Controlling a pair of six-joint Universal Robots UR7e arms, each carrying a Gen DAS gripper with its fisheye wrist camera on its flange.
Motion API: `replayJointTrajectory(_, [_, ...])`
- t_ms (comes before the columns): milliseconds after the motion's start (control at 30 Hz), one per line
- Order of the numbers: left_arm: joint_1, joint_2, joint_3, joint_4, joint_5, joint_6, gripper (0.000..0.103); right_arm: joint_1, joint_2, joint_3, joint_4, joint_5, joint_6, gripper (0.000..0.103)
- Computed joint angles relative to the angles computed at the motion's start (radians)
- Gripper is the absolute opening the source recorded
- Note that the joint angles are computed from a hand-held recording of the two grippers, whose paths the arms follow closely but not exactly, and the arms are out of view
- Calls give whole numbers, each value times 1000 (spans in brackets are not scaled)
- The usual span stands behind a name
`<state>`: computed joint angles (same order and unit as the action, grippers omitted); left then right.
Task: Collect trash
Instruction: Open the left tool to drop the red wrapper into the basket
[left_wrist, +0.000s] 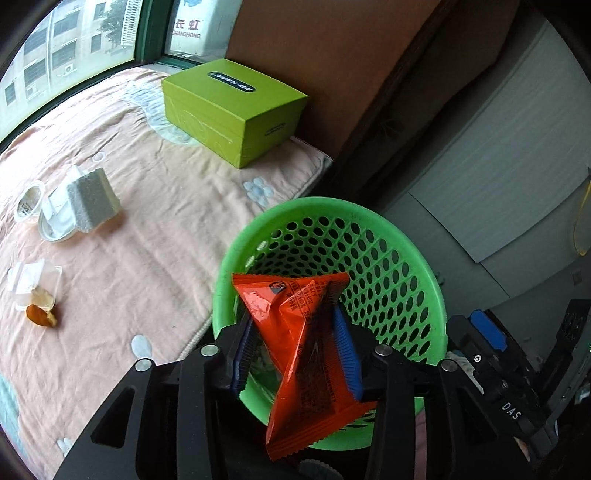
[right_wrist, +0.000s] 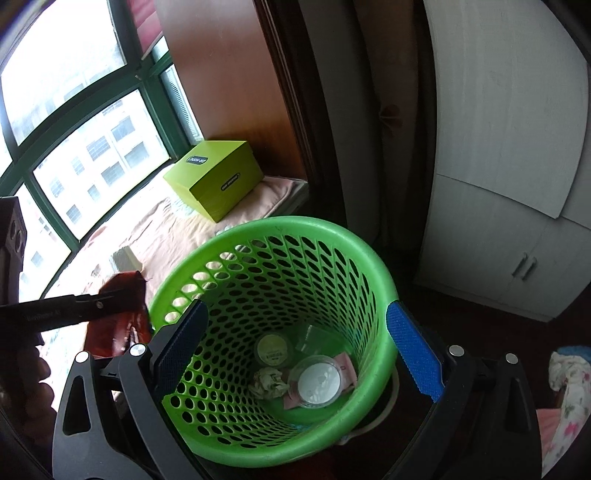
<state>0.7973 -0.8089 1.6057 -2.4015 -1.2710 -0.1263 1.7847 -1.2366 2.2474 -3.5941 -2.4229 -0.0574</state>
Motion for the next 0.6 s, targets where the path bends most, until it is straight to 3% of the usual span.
replayJointTrajectory(100, [-3,6,4,1,-11,6,50,-3,-8,7,2,10,6,96])
replayJointTrajectory(167, [-5,8,4,3,-8,1,61,-4,-10,10,1,13,7,96])
replayJointTrajectory(433, [-6,-14,28,-29,-16,31,63,0,-10,8,6,25,8,96])
replayJointTrajectory(600, [-12,-39,53,-59,37,50,67,11,4,-5,14,32,-3,96])
